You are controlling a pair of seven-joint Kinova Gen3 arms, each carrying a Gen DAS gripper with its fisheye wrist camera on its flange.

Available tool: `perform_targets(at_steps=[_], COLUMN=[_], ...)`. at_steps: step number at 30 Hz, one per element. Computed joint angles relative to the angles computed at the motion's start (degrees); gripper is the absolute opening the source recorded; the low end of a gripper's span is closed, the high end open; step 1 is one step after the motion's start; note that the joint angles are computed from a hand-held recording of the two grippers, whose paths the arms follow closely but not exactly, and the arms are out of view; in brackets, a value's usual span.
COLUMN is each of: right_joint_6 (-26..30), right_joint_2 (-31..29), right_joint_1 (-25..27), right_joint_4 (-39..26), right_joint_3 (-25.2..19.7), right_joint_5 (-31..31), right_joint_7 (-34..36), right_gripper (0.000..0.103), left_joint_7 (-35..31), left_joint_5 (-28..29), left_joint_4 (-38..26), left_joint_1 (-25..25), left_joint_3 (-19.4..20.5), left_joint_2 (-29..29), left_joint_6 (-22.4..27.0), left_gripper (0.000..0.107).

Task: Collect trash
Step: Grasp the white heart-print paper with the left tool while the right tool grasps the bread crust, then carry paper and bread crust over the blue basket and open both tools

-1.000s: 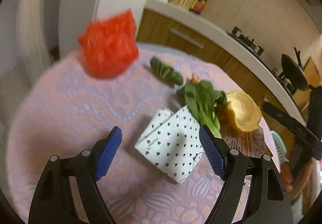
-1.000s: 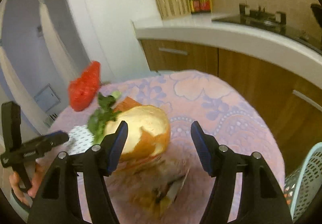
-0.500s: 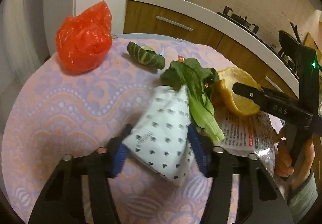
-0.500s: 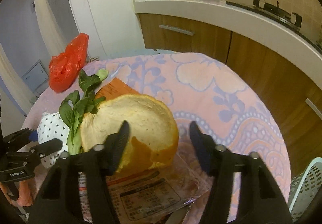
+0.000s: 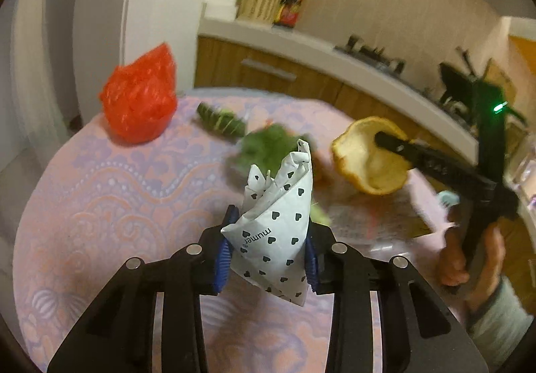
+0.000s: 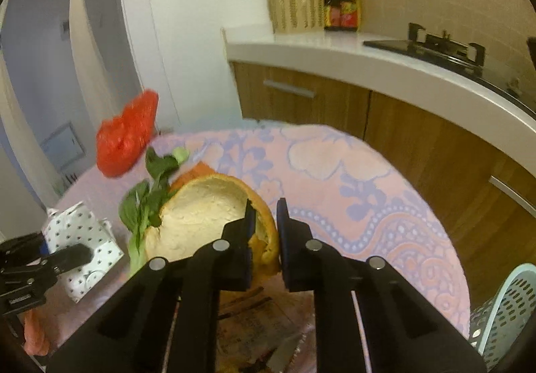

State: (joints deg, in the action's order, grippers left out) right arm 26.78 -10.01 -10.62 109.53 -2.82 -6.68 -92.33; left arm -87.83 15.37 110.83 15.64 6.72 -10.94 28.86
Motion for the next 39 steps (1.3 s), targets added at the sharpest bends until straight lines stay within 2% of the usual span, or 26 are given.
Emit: perform_targets(at_steps=[6,11,16,22,26,30,36,39], right_joint_6=[-0.83,0.87,7.41,11.51,13.13,17.57,17.65,18.11], right_joint_2=[-6.9,-12.9,-17.69,-23.56,-25.18,-23.99,-22.58,-20.45], right_joint_1=[0.01,2.16,6.7,10.35,12.18,12.7,15.38,16.0], right_joint_4=[2.0,3.69,3.27,4.19,4.48,2.56,3.09,3.21], right_joint_3=[2.76,3.65,5.06,13.15,19.8,28.26,35.01,37.91], right_joint_5=[-2.6,-1.23,1.3,2.35,2.86,2.63,2.78,2.26], right_joint_7=[1.37,0.57,-1.62,-0.63,0.95,3.55,6.83,8.32], right_gripper=[0.01,0.01,0.01,0.01,0.01,0.01,0.01,0.01], left_joint_7=[0.69,5.87,10.1,16.86,17.94,19.03,15.85,13.58], left_joint_5=[-0.82,-5.62,-9.74,-18.91,-21.68,-25.31,-24.11,-23.37], left_joint_4=[-2.55,-5.71,-9.07,-15.65,-20.2,-25.78,-33.5,-39.14], left_joint_1=[1.67,2.03,4.82,10.05,15.0,21.37,27.54,30.63], left_joint_3=[2.06,7.6,11.79,16.85,16.86,15.65,13.12,11.93], left_joint_2=[-2.72,-1.82,1.47,8.81,14.34,20.57,27.93,32.37], left_joint_6=[0.25,-0.14,-1.65,-2.0,-1.62,0.02,2.93,6.11], left_gripper=[0.033,0.033,0.033,0.033,0.033,0.033,0.033,0.033])
